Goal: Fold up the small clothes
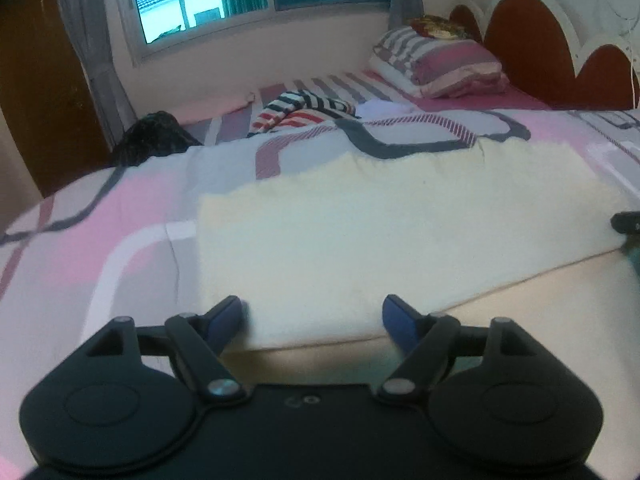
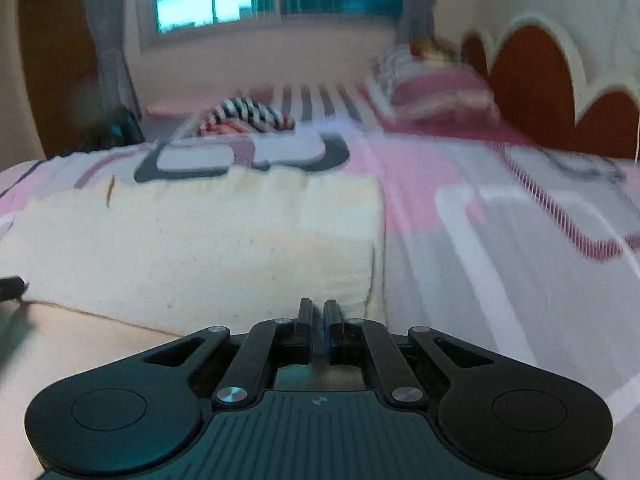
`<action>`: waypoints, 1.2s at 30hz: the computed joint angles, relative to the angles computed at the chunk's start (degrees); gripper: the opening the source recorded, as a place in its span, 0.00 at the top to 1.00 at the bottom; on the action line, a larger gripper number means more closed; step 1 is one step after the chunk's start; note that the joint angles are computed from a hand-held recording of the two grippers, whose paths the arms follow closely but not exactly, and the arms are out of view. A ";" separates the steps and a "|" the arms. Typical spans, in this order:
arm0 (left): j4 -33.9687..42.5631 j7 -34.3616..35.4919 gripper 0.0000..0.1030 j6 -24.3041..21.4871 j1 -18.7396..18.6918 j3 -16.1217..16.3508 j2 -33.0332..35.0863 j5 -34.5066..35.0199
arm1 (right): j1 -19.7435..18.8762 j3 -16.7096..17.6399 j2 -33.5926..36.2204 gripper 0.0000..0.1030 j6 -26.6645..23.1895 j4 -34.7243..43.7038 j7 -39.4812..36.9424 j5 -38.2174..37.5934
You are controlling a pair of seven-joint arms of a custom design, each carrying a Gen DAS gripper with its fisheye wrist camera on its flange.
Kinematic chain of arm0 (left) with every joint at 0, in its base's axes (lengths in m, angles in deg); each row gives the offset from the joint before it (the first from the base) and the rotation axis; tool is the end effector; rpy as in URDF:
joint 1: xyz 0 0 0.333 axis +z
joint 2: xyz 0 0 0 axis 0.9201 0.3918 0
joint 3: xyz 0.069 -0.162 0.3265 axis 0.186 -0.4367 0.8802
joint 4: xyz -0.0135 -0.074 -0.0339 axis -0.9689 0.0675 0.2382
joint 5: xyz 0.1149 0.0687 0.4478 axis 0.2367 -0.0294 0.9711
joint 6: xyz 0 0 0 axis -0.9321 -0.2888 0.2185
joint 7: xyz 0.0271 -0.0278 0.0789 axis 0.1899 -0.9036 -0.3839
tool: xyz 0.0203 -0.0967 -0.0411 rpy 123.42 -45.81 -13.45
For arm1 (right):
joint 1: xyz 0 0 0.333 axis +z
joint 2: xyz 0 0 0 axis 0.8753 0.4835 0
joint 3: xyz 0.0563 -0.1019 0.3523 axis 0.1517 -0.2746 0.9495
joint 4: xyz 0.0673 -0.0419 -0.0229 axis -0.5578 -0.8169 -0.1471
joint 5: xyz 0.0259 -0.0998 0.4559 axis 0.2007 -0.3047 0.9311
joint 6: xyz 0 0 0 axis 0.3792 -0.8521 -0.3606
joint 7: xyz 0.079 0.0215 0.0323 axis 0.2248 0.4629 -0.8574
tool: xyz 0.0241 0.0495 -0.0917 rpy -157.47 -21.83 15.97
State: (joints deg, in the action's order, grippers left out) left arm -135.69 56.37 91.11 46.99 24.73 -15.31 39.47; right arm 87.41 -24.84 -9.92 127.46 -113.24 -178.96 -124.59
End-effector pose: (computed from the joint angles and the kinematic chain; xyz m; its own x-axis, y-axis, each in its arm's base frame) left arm 0.6237 -0.3428 0.4353 -0.2523 -0.9564 -0.1471 -0.6203 0.2765 -0.7340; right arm 0.5755 0.3578 0.4245 -0.0834 -0.9955 -0.0452 -0.6545 0.0889 -0.7509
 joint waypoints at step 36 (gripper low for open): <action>-1.55 -11.72 0.24 0.01 1.57 -0.39 -1.34 6.17 | -0.91 -0.56 2.48 0.98 -4.03 3.64 3.47 -12.89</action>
State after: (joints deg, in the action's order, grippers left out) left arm -137.24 44.65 91.12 48.55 24.34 -16.65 45.64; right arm 86.49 -25.40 -7.44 123.43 -109.59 -175.49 -137.49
